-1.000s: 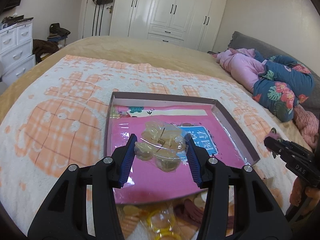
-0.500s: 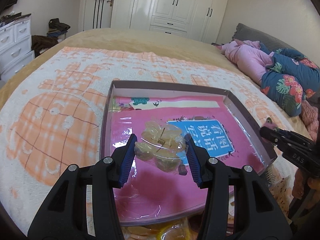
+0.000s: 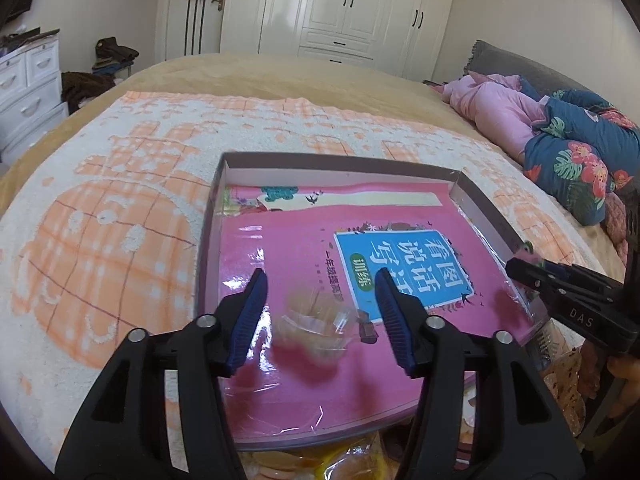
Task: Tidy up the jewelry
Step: 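Carry both items into the pink-lined box and open both grippers, then withdraw both tools from the box back toward the remaining jewelry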
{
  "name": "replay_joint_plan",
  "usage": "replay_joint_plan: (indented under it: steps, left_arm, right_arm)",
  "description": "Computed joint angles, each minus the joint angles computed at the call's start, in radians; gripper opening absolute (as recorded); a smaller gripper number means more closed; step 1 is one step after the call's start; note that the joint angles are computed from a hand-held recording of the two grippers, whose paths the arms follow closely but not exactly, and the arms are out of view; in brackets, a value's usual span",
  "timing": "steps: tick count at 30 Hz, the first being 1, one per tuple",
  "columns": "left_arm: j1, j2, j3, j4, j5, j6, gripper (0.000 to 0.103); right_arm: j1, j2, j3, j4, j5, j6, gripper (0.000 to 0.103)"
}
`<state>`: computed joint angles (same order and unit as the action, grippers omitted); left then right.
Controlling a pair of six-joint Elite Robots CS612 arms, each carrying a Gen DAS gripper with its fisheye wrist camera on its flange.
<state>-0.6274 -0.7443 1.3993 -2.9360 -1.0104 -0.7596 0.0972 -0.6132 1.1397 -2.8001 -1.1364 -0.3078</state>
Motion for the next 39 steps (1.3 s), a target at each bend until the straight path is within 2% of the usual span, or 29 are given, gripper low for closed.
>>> replay_joint_plan:
  steps: [4, 6, 7, 13, 17, 24, 36, 39]
  left_arm:
    - [-0.005, -0.006, 0.009, -0.007, 0.022, 0.001, 0.059]
    - [-0.009, -0.011, 0.016, -0.013, 0.037, 0.003, 0.062]
    - [-0.01, -0.014, 0.02, -0.017, 0.043, 0.003, 0.065]
    - [-0.021, -0.029, 0.043, -0.056, 0.075, 0.006, 0.084]
    - [-0.033, -0.036, 0.054, -0.075, 0.11, 0.009, 0.091]
    - [-0.055, -0.053, 0.085, -0.133, 0.16, -0.008, 0.092]
    - [-0.108, -0.08, 0.144, -0.275, 0.329, 0.058, 0.092]
    - [-0.118, -0.087, 0.159, -0.286, 0.359, 0.063, 0.092]
  right_arm:
    - [-0.003, -0.007, 0.018, -0.028, 0.002, 0.01, 0.052]
    - [-0.007, -0.015, 0.038, -0.068, 0.012, 0.028, 0.057]
    - [-0.01, -0.021, 0.053, -0.098, 0.019, 0.036, 0.064]
    - [-0.026, -0.052, 0.135, -0.287, 0.051, 0.088, 0.082]
    - [-0.034, -0.07, 0.174, -0.367, 0.064, 0.1, 0.091]
    - [-0.045, -0.102, 0.237, -0.468, 0.083, 0.109, 0.094]
    - [-0.063, -0.142, 0.314, -0.605, 0.102, 0.138, 0.095]
    - [-0.068, -0.149, 0.329, -0.642, 0.109, 0.137, 0.095]
